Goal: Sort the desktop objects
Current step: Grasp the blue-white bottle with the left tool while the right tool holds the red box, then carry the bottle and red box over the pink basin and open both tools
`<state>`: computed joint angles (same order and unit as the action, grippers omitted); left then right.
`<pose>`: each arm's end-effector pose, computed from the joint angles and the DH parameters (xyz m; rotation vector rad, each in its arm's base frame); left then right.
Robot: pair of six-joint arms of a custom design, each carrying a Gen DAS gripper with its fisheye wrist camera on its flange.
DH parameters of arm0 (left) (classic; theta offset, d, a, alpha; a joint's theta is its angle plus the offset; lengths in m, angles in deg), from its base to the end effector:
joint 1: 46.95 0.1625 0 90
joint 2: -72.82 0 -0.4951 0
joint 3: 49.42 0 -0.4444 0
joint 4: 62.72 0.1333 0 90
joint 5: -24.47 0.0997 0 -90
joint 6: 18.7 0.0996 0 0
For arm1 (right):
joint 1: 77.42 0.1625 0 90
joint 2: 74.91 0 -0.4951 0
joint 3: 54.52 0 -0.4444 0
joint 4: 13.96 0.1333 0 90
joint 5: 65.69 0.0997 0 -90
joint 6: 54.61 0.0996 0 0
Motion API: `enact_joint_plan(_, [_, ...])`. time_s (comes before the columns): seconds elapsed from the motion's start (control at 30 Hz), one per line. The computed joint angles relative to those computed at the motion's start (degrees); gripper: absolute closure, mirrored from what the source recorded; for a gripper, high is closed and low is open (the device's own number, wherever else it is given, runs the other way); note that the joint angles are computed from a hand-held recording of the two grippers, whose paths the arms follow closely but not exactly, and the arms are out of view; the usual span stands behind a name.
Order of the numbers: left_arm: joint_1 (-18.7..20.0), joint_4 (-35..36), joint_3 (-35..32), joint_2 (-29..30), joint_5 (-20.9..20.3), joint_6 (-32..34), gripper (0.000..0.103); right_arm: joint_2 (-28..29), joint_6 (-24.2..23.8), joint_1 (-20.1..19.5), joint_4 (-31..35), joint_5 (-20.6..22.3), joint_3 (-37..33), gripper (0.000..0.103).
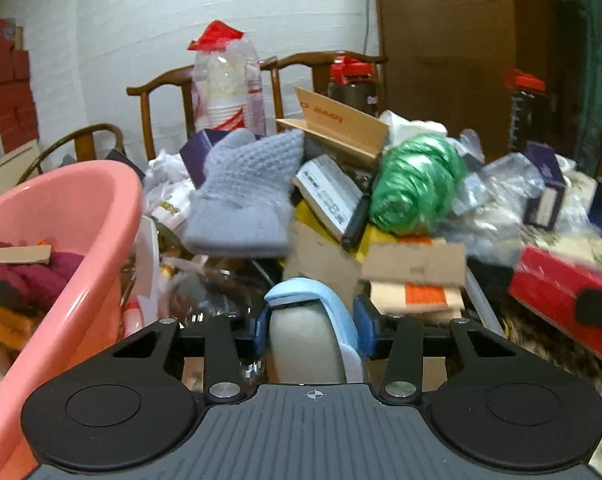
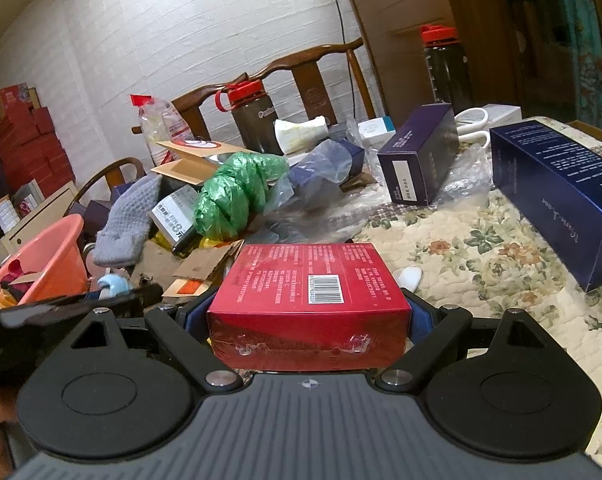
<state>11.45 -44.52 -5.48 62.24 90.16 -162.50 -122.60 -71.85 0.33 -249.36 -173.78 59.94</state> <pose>-0.2897 -0.8035 -0.1240 1.2705 2.2359 -0.8712 -0.0317 -0.6286 0.1993 -0.1779 -2.0616 1.5419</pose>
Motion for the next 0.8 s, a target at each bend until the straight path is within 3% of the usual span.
enact_joint_plan(0.07, [0.4,0.4,1.2,-0.6,0.8,0.0,0.045,0.0,0.0,0.0,-0.1,0.1,0.0,0.011])
enact_joint_plan(0.27, [1.0,-3.1,5.7,-2.2,2.1,-0.4,0.034,0.1,0.0,0.0,-0.2,0.2,0.0,0.011])
enact_joint_plan(0.3, [1.1,-2.1,5.1,-2.0,2.6,-1.0,0.037,0.1,0.0,0.0,-0.2,0.2,0.0,0.011])
enact_joint_plan(0.33, [1.2,-1.1,4.3,-1.7,2.8,-1.3,0.052,0.1,0.1,0.0,-0.2,0.1,0.0,0.011])
enact_joint_plan(0.37, [1.3,-0.4,3.7,-1.5,3.3,-1.5,0.059,0.1,0.1,0.0,-0.2,0.1,0.0,0.011])
enact_joint_plan(0.6, [1.4,1.1,4.4,-2.2,4.4,-4.6,0.059,0.2,-0.3,0.3,-0.4,0.4,0.2,0.011])
enact_joint_plan(0.7, [1.0,-2.9,9.0,-4.6,5.1,-2.7,0.061,0.6,-1.0,0.6,-0.9,0.9,0.2,0.011])
enact_joint_plan(0.77, [0.8,-6.4,12.7,-6.8,6.7,-1.3,0.071,0.9,-1.7,0.9,-1.2,0.8,0.2,0.011])
enact_joint_plan(0.8, [0.7,-7.9,14.2,-7.8,7.3,-0.9,0.085,1.2,-2.2,1.1,-1.4,0.7,0.1,0.011])
